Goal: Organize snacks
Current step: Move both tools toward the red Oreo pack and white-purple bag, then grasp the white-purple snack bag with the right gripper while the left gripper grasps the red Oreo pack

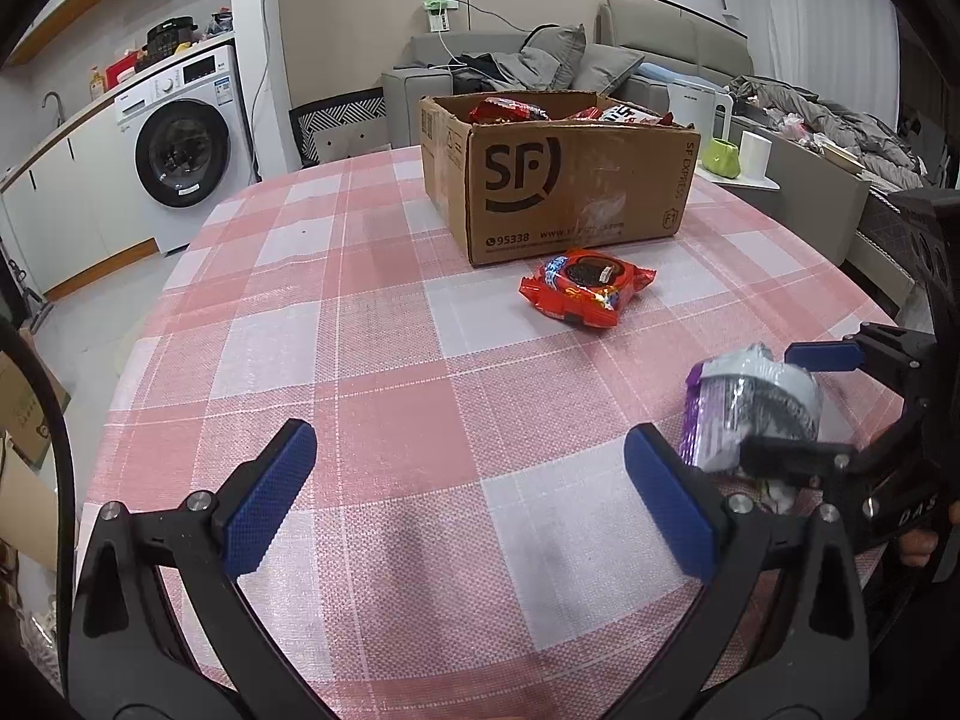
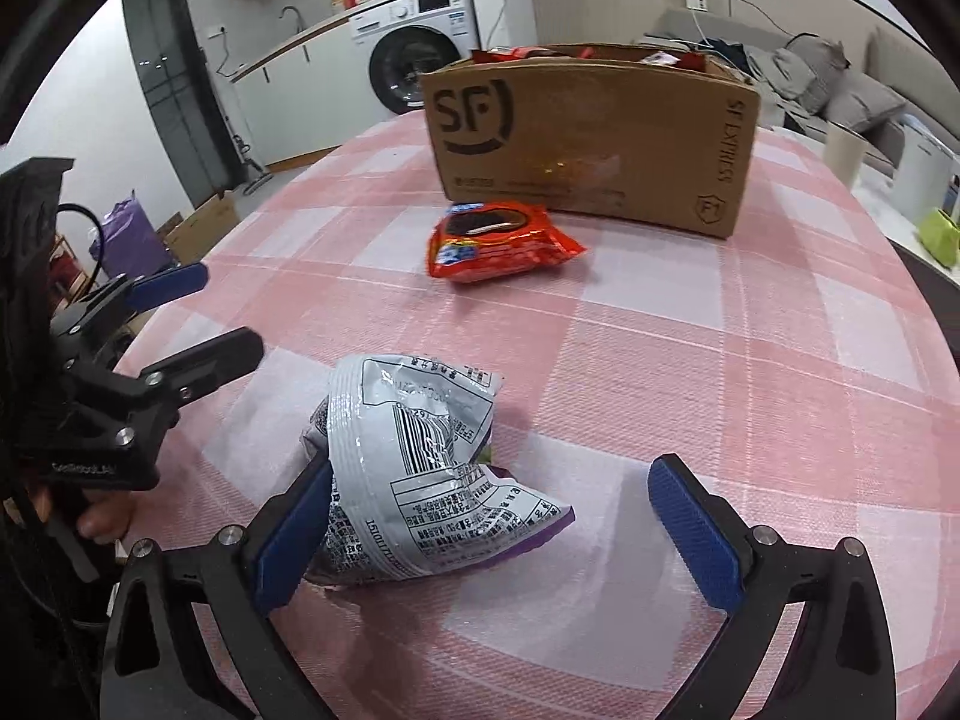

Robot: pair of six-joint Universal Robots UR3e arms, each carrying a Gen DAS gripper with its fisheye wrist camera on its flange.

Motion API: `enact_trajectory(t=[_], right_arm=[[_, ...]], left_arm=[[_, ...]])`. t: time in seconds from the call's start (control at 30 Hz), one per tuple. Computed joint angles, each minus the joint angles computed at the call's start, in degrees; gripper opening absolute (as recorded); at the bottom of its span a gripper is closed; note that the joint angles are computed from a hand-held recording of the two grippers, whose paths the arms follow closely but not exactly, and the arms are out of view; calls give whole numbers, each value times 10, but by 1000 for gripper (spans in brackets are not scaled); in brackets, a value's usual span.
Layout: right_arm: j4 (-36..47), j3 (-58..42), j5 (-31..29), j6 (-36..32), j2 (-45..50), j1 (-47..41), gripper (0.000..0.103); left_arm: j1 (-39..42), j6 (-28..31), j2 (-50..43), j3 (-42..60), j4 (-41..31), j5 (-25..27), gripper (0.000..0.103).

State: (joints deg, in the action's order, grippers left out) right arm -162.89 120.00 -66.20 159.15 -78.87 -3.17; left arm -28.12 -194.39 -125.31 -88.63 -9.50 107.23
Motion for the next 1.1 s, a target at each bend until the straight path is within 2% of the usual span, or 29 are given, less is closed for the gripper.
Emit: enact_trajectory(t=[0.2, 0.4, 0.5, 0.7, 0.9, 1.1], right_arm=[[6, -11, 4, 10, 6, -26, 100], [29, -18, 54, 5, 6, -73, 72], [46, -18, 87, -3, 5, -97, 66], [50, -5, 123, -11, -4, -121, 58], [39, 9, 142, -12, -14, -134, 57], [33, 14, 140, -6, -18, -142, 56]], left_arm=[[4, -4, -4, 7, -8, -12, 102], [3, -2, -21, 42, -31, -18, 102], [4, -7, -33, 70, -49, -25, 102], [2, -3, -71, 149, -94, -31, 102], [-2, 8, -122, 246, -143, -34, 102], [-3, 21, -208, 412, -236, -31, 102]])
